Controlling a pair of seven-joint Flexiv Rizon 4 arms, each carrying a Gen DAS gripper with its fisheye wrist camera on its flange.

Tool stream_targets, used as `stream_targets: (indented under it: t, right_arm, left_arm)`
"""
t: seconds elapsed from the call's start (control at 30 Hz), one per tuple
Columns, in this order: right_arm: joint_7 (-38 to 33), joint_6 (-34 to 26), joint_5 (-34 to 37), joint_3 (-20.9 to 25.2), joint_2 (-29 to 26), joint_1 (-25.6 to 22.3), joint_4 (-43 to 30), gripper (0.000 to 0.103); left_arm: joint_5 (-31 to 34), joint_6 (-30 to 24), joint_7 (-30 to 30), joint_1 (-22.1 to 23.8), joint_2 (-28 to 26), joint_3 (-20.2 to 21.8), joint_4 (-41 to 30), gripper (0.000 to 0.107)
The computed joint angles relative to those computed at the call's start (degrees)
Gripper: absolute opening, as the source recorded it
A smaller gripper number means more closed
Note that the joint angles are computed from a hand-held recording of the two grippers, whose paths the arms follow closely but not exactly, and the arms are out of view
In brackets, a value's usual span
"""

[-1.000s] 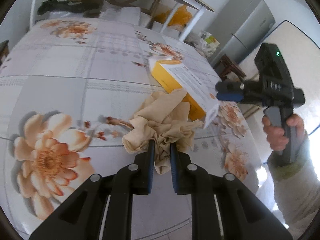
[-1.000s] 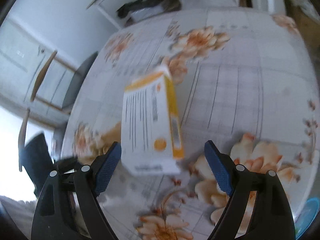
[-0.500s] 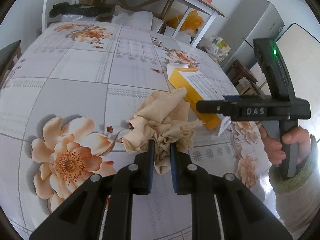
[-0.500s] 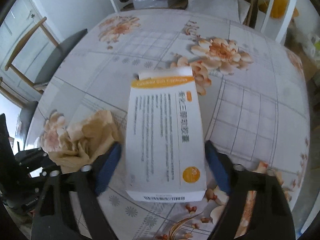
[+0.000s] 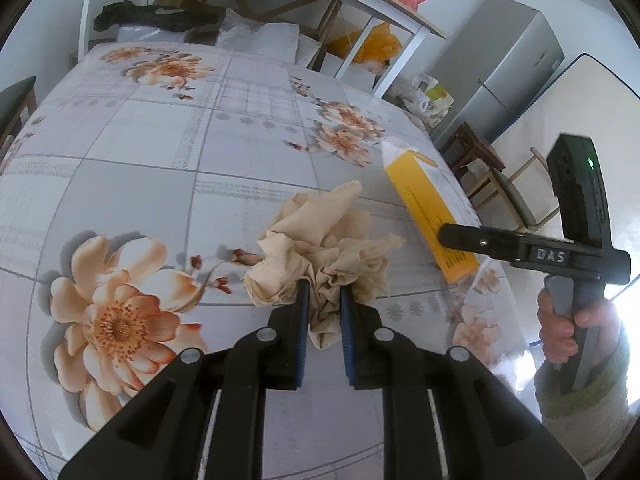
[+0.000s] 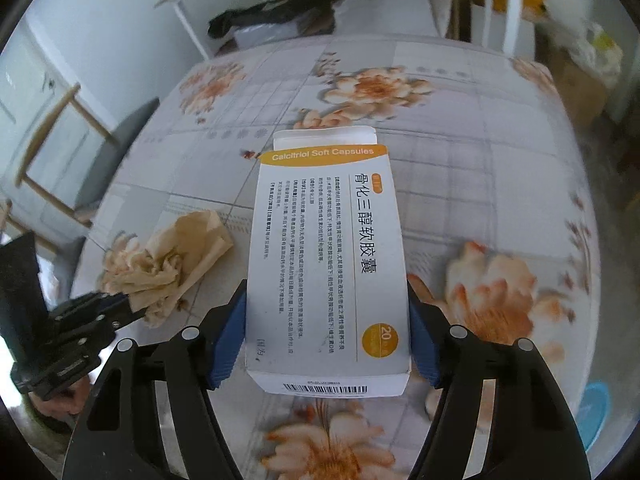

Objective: Collect trash
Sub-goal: 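Carry the paper towel and medicine box to the wastebasket and release both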

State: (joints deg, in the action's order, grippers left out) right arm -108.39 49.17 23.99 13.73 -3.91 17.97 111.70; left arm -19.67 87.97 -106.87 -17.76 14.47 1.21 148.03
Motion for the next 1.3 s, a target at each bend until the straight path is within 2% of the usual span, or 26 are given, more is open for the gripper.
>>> stream_targets:
  t: [0.3, 0.5, 0.7, 0.87, 1.0, 1.17, 1.3]
  right_arm:
    - [-3.29, -4.61, 12.79, -3.53, 5.11, -4.63, 0.66, 0.066]
    - [-3.01, -4.74, 16.14, -6.32, 8.56, -6.74, 2.68, 0.066]
    - [-2.0, -3.98, 17.74, -9.32, 12.56, -8.97, 5.06, 0.066]
    - [-0.68, -2.49, 18.04, -11.71, 15.97, -10.6, 7.52, 0.066]
    - [1.77, -0.07, 16.8, -13.2, 18.74, -12.08, 9.98, 0.066]
    - [6.66, 4.01, 14.71, -15.83, 21.8, -14.89, 13.54, 0.066]
    - [11.46, 6.29, 12.39, -17.77, 23.78, -17.21, 16.86, 0.066]
  left_arm:
    - [-0.89, 1.11, 1.19, -2.29, -0.5, -0.6, -2.18, 0.014]
    - [-1.77, 1.95, 3.29, -4.5, -1.99, -0.97, -4.95, 0.014]
    - [-5.82, 3.26, 8.81, -8.7, -5.09, -0.86, -8.81, 0.014]
    - [-15.73, 4.84, 19.17, -14.73, -9.3, -1.1, -13.22, 0.014]
    - [-27.11, 4.53, 31.1, -17.69, -13.0, -4.0, -18.08, 0.014]
    - [-36.72, 1.32, 42.21, -16.35, -16.76, -10.0, -24.37, 0.014]
    - [-36.71, -3.44, 44.62, -13.66, -20.29, -14.03, -29.97, 0.014]
